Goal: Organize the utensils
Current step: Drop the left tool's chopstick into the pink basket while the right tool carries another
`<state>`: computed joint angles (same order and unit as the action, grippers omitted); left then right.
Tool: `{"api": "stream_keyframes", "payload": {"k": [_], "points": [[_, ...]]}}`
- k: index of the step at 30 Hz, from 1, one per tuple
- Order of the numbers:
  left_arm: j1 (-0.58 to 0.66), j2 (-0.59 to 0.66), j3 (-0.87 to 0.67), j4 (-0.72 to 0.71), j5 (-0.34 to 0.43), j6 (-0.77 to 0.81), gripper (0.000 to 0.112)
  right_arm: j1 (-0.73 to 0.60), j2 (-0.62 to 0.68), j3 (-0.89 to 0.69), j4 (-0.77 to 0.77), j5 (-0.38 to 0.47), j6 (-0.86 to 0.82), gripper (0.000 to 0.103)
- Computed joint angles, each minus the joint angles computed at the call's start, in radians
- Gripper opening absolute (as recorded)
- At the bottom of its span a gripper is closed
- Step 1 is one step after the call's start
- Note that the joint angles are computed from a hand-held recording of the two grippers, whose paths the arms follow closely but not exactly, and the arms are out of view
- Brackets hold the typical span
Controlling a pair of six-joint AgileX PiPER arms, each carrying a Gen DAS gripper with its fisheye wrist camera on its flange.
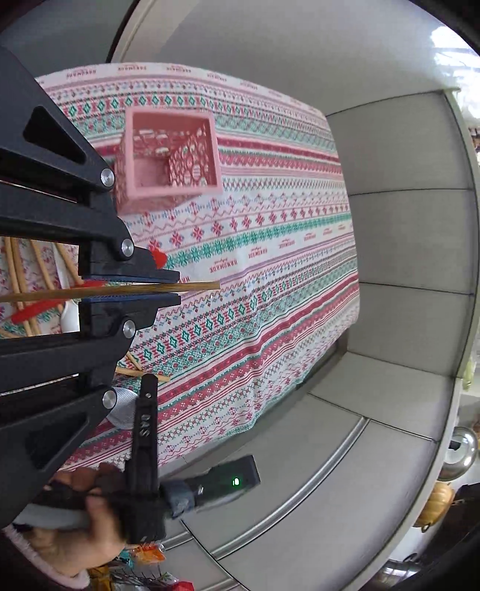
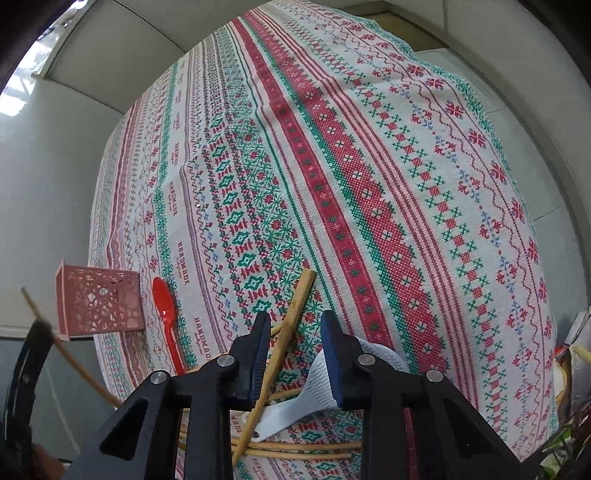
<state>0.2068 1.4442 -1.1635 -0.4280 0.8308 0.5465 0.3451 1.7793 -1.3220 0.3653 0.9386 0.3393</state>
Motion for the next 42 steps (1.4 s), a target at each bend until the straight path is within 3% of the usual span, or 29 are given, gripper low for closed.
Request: {"api": "stream_keyframes", "payload": {"k": [7,14,21,26,32,37,42], "points": [[0.14,-0.069,0.023,-0.084,0.073,0.101,0.005,0.021,0.057,-0.049,-0.037,-0.022,0.052,0.024],[0.226,-0.07,0.018,-0.128,0.118,0.133,0.005,0.098,0.112,-0.131,-0.179,-0.028,0.171,0.011],[0.258,-0.116,0.027,-0.149,0.104,0.154,0.005,0.115,0.135,-0.168,-0.166,-0.038,0.168,0.008],[0.324,-0.172,0.027,-0.211,0.121,0.182,0.005,0.114,0.044,-0.14,-0.132,-0.071,0.134,0.008],[0.455,-0.239,0.021,-0.323,0.15,0.194,0.005,0.107,-0.159,-0.037,-0.065,-0.126,0.048,0.008],[0.549,-0.308,0.025,-0.439,0.147,0.247,0.005,0.118,-0.347,0.029,-0.09,-0.175,0.039,0.008],[0.638,-0.365,0.024,-0.553,0.114,0.278,0.004,0.143,-0.415,0.022,-0.141,-0.237,0.074,0.008]]}}
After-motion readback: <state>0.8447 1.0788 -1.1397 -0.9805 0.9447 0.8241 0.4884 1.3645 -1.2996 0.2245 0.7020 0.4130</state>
